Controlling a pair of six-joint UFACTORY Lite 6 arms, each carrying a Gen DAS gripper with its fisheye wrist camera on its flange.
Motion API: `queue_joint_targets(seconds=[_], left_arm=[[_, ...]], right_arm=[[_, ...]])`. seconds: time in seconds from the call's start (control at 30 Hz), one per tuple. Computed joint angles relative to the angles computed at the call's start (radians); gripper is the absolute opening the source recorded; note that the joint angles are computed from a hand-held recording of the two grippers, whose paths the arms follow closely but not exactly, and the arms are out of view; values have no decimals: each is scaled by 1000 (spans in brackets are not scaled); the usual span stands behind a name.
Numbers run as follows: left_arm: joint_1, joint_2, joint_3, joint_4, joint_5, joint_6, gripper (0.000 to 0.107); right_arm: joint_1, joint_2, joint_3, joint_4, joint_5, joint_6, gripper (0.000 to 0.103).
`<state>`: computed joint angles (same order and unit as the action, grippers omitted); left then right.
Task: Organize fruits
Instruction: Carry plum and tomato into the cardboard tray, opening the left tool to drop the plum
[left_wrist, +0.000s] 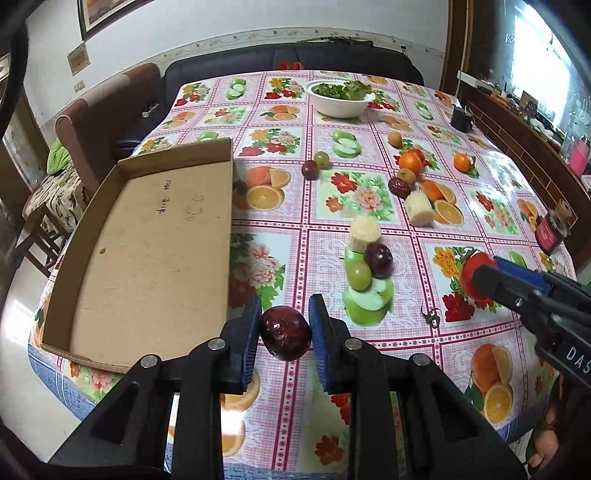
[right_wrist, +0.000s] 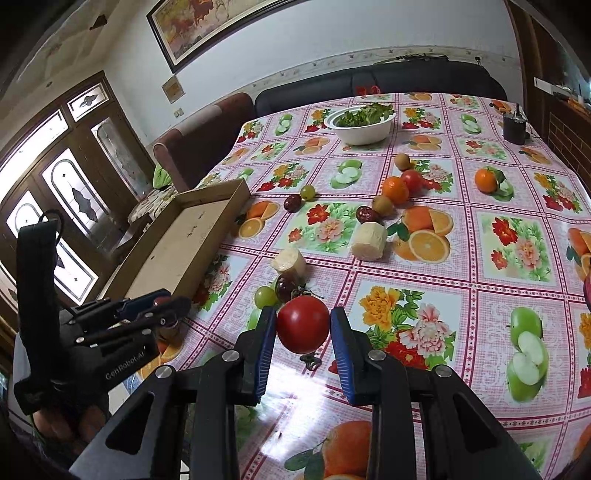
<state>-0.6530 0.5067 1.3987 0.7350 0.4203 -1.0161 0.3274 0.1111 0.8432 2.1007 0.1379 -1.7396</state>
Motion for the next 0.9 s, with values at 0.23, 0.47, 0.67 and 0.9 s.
queue_joint_targets(seconds=[0.23, 0.47, 0.67, 0.9], left_arm=[[24, -68, -69, 107, -11, -108, 24], [91, -123, -137, 148, -39, -151, 24], [190, -164, -196, 134, -76, -143, 24], [322, -195, -239, 130, -116, -127, 24]], right_arm=[[36, 24, 37, -47, -12, 49, 31], [90, 70, 97, -151, -27, 159, 31], [152, 138, 192, -368, -36, 370, 30], [220, 272, 369, -743, -12, 735, 30]])
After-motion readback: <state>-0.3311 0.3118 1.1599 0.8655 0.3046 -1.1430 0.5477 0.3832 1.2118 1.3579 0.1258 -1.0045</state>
